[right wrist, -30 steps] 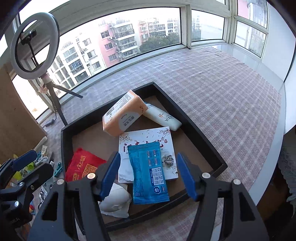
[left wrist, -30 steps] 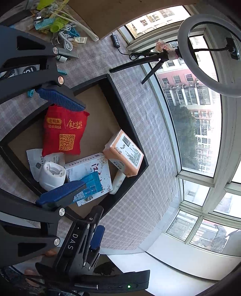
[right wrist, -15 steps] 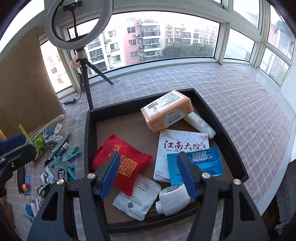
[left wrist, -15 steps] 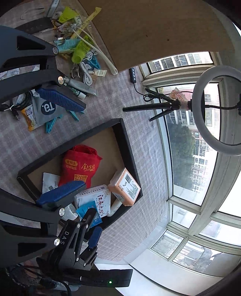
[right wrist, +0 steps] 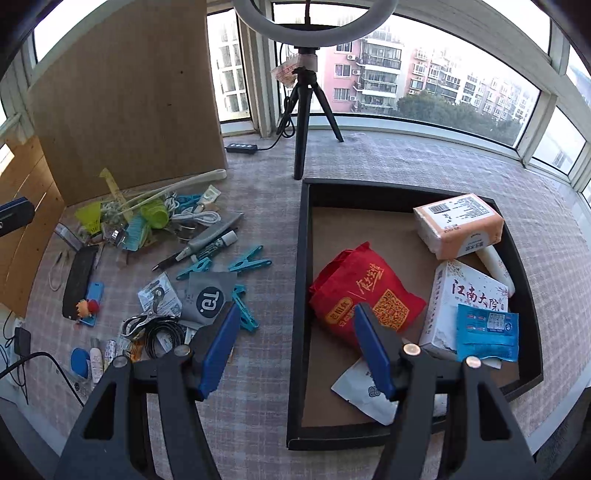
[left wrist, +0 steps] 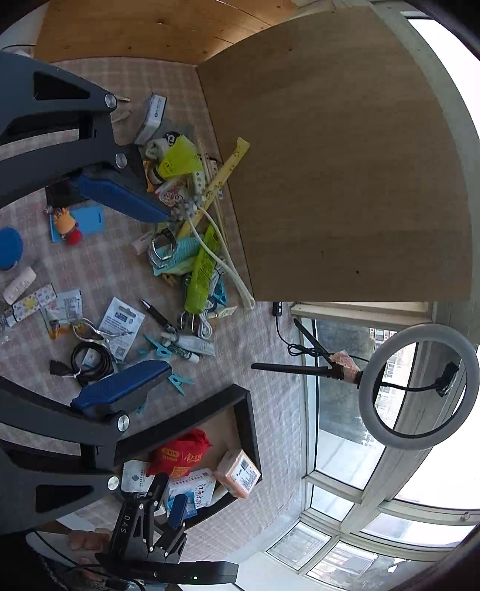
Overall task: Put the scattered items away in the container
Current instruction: 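Move the left gripper back over the pile toward the scissors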
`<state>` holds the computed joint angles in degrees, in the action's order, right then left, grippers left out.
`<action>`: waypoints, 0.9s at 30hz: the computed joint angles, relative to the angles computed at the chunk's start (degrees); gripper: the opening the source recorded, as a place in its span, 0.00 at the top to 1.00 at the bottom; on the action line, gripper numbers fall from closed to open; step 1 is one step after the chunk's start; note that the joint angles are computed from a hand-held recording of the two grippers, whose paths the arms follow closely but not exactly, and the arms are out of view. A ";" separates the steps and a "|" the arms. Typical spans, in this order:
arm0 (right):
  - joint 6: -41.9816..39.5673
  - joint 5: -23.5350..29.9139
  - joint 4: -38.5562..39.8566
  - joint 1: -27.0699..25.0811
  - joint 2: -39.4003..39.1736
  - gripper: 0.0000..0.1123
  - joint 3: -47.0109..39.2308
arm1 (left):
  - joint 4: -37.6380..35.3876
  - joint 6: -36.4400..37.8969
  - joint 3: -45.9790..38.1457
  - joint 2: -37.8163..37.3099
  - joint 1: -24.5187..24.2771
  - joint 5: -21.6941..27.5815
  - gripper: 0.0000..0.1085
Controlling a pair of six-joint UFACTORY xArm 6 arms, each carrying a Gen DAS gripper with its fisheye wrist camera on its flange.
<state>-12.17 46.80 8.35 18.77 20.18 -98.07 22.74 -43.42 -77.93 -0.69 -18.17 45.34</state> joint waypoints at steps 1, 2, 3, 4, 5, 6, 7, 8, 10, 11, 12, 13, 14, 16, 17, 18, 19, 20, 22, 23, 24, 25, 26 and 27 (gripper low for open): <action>-0.77 0.55 0.84 0.51 -0.02 0.44 0.27 | 0.01 -0.44 2.06 -1.47 0.83 -0.36 0.32; -1.66 1.09 1.87 0.98 -0.04 0.44 0.57 | -0.34 -0.68 3.96 -2.80 1.65 -0.83 0.32; -2.39 1.69 2.83 1.44 0.04 0.44 0.70 | -0.90 -0.85 5.77 -4.09 2.43 -1.29 0.32; -3.02 2.44 3.72 1.90 0.26 0.44 0.61 | -1.62 -0.71 7.45 -5.24 3.18 -1.79 0.33; -3.70 3.32 4.63 2.44 0.46 0.44 0.49 | -2.44 -0.15 8.86 -6.05 3.74 -2.35 0.34; -4.30 4.17 5.28 3.00 0.70 0.44 0.31 | -3.29 0.54 9.94 -6.51 4.04 -2.69 0.34; -4.71 4.90 5.37 3.60 1.01 0.44 0.09 | -4.11 1.31 10.68 -6.63 4.10 -2.74 0.34; -4.93 5.45 4.98 4.27 1.27 0.44 0.04 | -4.86 2.14 11.24 -6.49 3.92 -2.79 0.34; -4.52 6.61 3.70 5.45 1.99 0.44 -0.04 | -7.18 4.25 12.16 -5.57 3.41 -3.58 0.36; -4.12 7.47 3.31 5.84 2.50 0.45 -0.25 | -8.86 5.44 12.40 -4.85 3.18 -4.12 0.39; -3.73 8.32 3.08 6.12 3.02 0.45 -0.52 | -10.62 6.73 12.47 -4.03 2.89 -4.58 0.41; -3.28 9.18 2.99 6.31 3.64 0.45 -0.88 | -12.20 7.85 12.44 -3.15 2.55 -5.02 0.43; -2.67 10.32 3.15 6.36 4.40 0.46 -1.51 | -13.80 8.92 12.23 -2.10 2.21 -5.48 0.43; -1.56 13.80 4.83 6.02 6.45 0.52 -3.85 | -18.15 12.52 11.10 0.39 1.55 -5.89 0.43; -0.81 15.79 5.88 5.78 7.65 0.56 -5.28 | -20.15 14.57 10.30 1.68 1.17 -5.82 0.44; 0.15 17.50 6.47 5.57 8.80 0.57 -6.65 | -21.18 16.01 9.32 3.04 0.76 -5.62 0.44; 0.96 18.81 6.78 5.43 9.79 0.59 -7.81 | -21.58 17.10 8.06 4.50 0.36 -5.07 0.45; 1.53 19.83 7.05 5.36 10.59 0.60 -8.74 | -21.76 18.01 6.68 5.94 0.02 -4.31 0.46; 2.29 21.16 7.32 5.34 11.81 0.60 -10.25 | -22.64 19.90 4.22 8.52 -0.46 -2.99 0.47; 2.71 21.52 6.98 5.47 12.28 0.60 -10.89 | -22.96 20.72 3.14 9.64 -0.64 -2.45 0.48; 3.21 21.56 6.31 5.68 12.57 0.60 -11.23 | -22.98 21.31 2.16 10.66 -0.74 -1.87 0.49; 3.69 21.65 5.64 5.89 12.96 0.60 -11.71 | -22.81 21.62 1.25 11.59 -0.81 -1.24 0.51; 4.08 21.85 5.08 6.08 13.38 0.60 -12.24 | -22.84 21.91 0.48 12.37 -0.88 -0.73 0.53; 4.34 22.06 4.65 6.27 13.74 0.60 -12.62 | -23.31 22.54 -0.07 12.98 -0.89 -0.43 0.53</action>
<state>-7.83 68.86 13.00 25.05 33.92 -110.68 -0.57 -20.89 -78.00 12.29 -19.06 44.91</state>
